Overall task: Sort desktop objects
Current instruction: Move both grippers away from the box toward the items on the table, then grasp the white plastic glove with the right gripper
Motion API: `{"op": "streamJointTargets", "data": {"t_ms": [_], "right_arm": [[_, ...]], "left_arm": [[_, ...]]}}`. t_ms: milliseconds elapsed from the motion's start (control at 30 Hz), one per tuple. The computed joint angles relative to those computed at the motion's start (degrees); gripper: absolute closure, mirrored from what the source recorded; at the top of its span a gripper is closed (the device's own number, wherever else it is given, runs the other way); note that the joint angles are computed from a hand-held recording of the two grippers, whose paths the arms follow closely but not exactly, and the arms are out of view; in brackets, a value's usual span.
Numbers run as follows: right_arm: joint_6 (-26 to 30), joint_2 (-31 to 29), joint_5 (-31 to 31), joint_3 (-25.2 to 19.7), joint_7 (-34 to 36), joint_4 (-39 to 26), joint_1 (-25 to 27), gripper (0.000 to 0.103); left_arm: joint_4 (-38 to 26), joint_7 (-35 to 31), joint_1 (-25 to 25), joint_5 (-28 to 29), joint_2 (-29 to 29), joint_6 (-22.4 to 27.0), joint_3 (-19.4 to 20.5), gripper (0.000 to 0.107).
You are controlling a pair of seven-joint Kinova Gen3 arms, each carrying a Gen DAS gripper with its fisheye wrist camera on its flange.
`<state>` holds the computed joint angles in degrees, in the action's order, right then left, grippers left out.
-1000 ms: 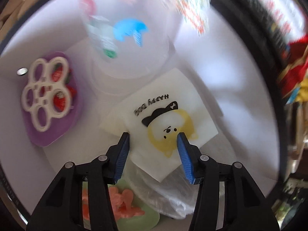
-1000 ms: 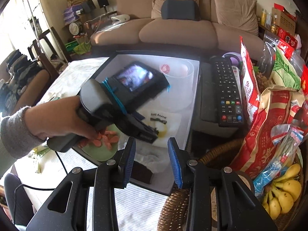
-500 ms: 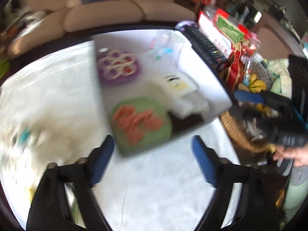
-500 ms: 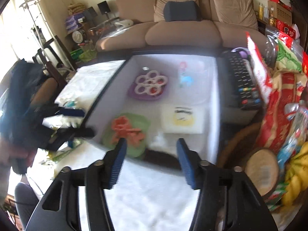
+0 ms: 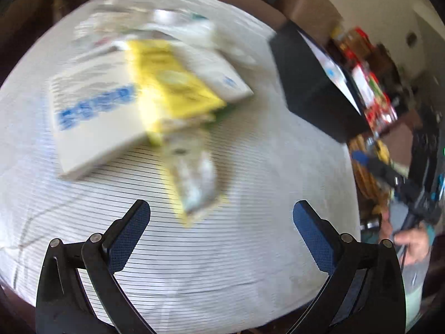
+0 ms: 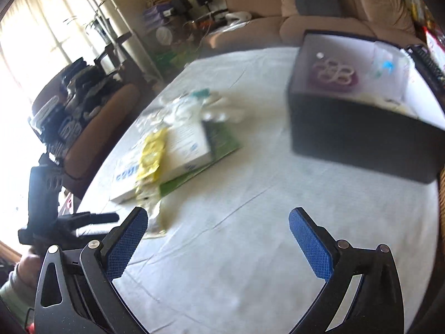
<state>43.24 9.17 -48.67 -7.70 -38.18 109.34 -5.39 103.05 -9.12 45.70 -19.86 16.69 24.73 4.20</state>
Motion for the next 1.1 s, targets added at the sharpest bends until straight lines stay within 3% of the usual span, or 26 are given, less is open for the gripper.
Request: {"op": "streamJointTargets", "data": {"t_ms": [167,300,333,367,433,500,567,667,733,800,867,933,1100], "right_arm": [[-7.13,0.09,-1.29,-2.19,-6.23,1.58,-5.14,0.000],[-13.55,3.00,0.86,2.18,-14.82,-2.98,-15.30,0.001],[-15.51,4.24,2.48,3.20,-17.15,-4.67,-17.95,0.007],[-16.59,5.64,4.21,4.70,-19.48,-6.62,-20.60,0.015],[-18.19,9.32,8.28,8.01,-24.14,-11.25,-25.91,0.020],[-19.19,13.12,12.94,11.65,-28.80,-16.10,-31.22,0.022],[-19.97,16.73,17.60,14.62,-32.37,-20.48,-35.47,0.024],[-18.60,21.18,24.59,12.76,-38.24,-26.14,-35.30,0.028],[-17.67,23.36,29.25,10.69,-42.03,-28.74,-34.48,0.032],[-16.60,25.27,33.91,8.87,-45.40,-30.95,-33.88,0.036],[-13.36,27.77,38.22,5.89,-48.43,-34.38,-32.44,0.053],[-11.75,29.21,41.13,5.77,-50.63,-36.17,-33.14,0.058],[-18.33,26.90,43.87,4.32,-55.83,-32.01,-32.12,0.071]], "left_arm": [[7.70,11.65,6.40,-6.44,-4.83,-7.83,-13.27,0.005],[7.64,20.97,11.51,-12.28,-2.95,-10.45,-23.43,0.005],[7.51,22.76,11.88,-14.25,-2.40,-10.79,-24.56,0.005],[6.97,23.61,11.31,-15.61,-1.79,-10.19,-24.62,0.005],[5.13,22.52,7.76,-16.93,-0.12,-7.80,-21.58,0.005],[2.55,18.55,2.46,-14.56,1.32,-4.88,-16.72,0.005],[0.23,14.78,0.26,-12.89,2.09,-2.33,-14.95,0.005],[-5.05,9.10,1.43,-10.67,4.32,4.66,-16.36,0.005],[-8.04,6.80,0.02,-10.91,5.43,7.96,-15.07,0.005],[-8.73,5.19,-0.37,-9.52,5.59,7.81,-15.41,0.005],[-8.24,3.18,-1.13,-6.03,5.31,5.92,-15.87,0.005],[-7.44,2.14,-1.76,-4.17,4.85,3.86,-15.95,0.005],[-8.13,1.62,-0.42,-3.69,5.24,4.77,-17.07,0.005]]}}
